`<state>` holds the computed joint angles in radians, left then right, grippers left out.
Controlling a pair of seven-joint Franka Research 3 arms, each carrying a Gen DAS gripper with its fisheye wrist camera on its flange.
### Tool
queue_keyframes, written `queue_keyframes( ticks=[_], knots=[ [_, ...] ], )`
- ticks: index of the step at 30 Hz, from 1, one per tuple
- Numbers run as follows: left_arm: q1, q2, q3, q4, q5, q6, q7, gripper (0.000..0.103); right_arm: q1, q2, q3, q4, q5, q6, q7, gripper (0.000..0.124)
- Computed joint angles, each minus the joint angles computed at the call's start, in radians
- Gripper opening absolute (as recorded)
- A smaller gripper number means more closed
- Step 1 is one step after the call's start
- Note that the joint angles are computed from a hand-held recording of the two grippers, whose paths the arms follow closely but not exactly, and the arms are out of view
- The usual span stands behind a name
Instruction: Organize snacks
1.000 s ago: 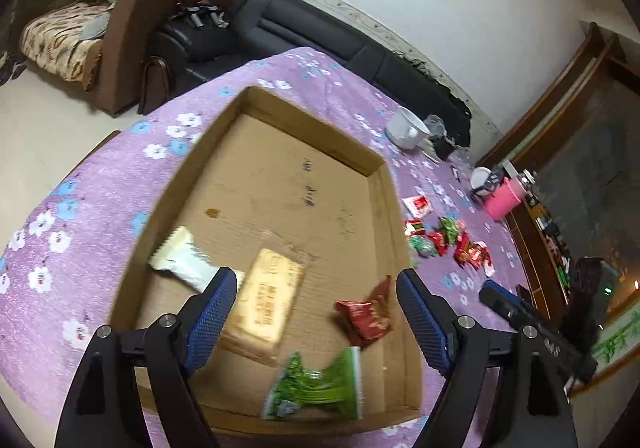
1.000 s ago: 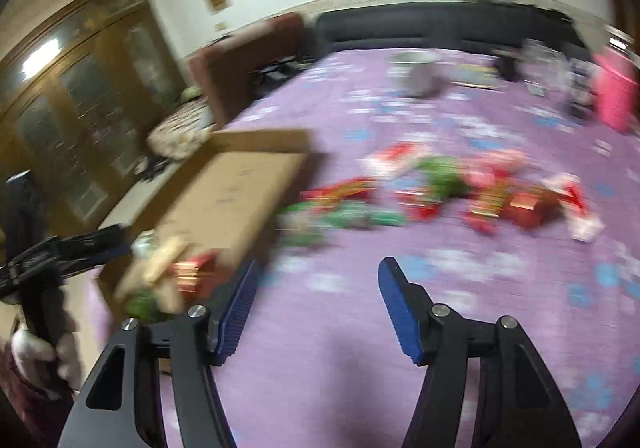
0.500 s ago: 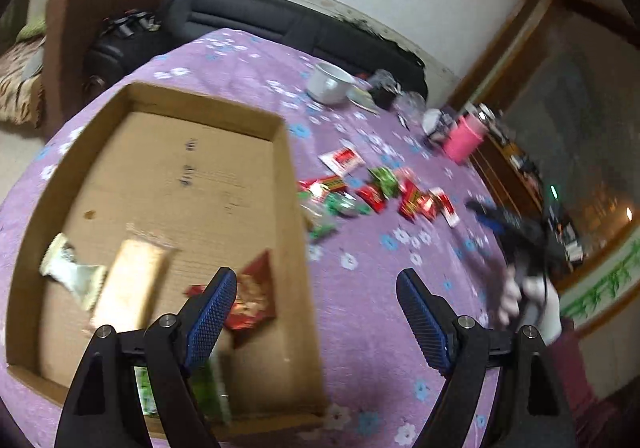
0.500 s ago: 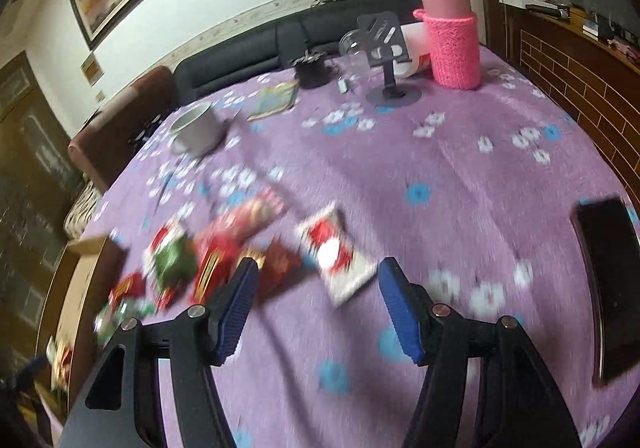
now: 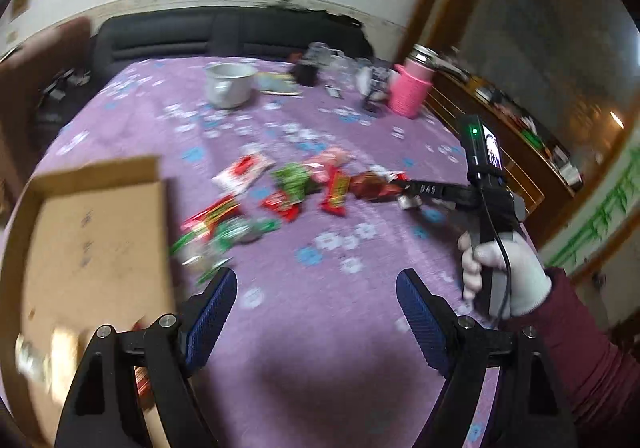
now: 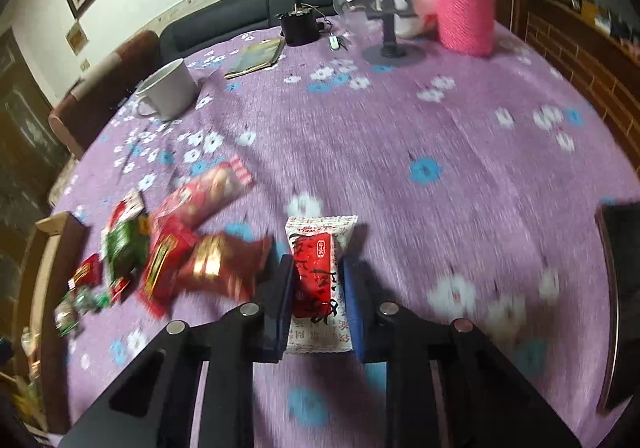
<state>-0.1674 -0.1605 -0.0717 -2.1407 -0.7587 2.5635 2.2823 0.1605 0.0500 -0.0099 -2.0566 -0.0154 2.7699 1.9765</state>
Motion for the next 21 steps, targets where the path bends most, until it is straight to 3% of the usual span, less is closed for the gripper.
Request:
queue_keyframes(
  ticks=[7, 8, 10, 17, 18, 20, 21],
  knots=[
    [-0.025, 0.203, -0.096, 0.199, 0.13, 0.003, 0.009, 0.085, -0.02, -0.1, 0.007, -0.16, 0.161, 0.122, -0.095, 0.023],
    [-0.023, 0.24, -0.111, 0.238, 0.167, -0.001, -0.007, 0.085, -0.011, -0.101, -0.001, -0.166, 0.263, 0.137, -0.169, 0.023],
    [-0.021, 0.32, -0.14, 0.321, 0.241, -0.008, -0.036, 0.085, -0.001, -0.104, -0.01, -0.165, 0.425, 0.134, -0.289, 0.023],
    [-0.058, 0.563, -0.178, 0.583, 0.562, -0.048, -0.122, 0.085, -0.012, -0.103, -0.001, -0.156, 0.508, 0.118, -0.361, 0.023],
    [-0.061, 0.582, -0.181, 0.602, 0.599, -0.054, -0.131, 0.083, -0.013, -0.102, -0.002, -0.154, 0.522, 0.115, -0.37, 0.023],
    [-0.068, 0.613, -0.183, 0.64, 0.672, -0.083, -0.153, 0.061, -0.013, -0.1, -0.002, -0.15, 0.548, 0.111, -0.388, 0.023],
    [-0.045, 0.621, -0.209, 0.653, 0.651, -0.102, -0.141, 0.057, -0.014, -0.099, -0.001, -0.148, 0.553, 0.11, -0.39, 0.023]
  ],
)
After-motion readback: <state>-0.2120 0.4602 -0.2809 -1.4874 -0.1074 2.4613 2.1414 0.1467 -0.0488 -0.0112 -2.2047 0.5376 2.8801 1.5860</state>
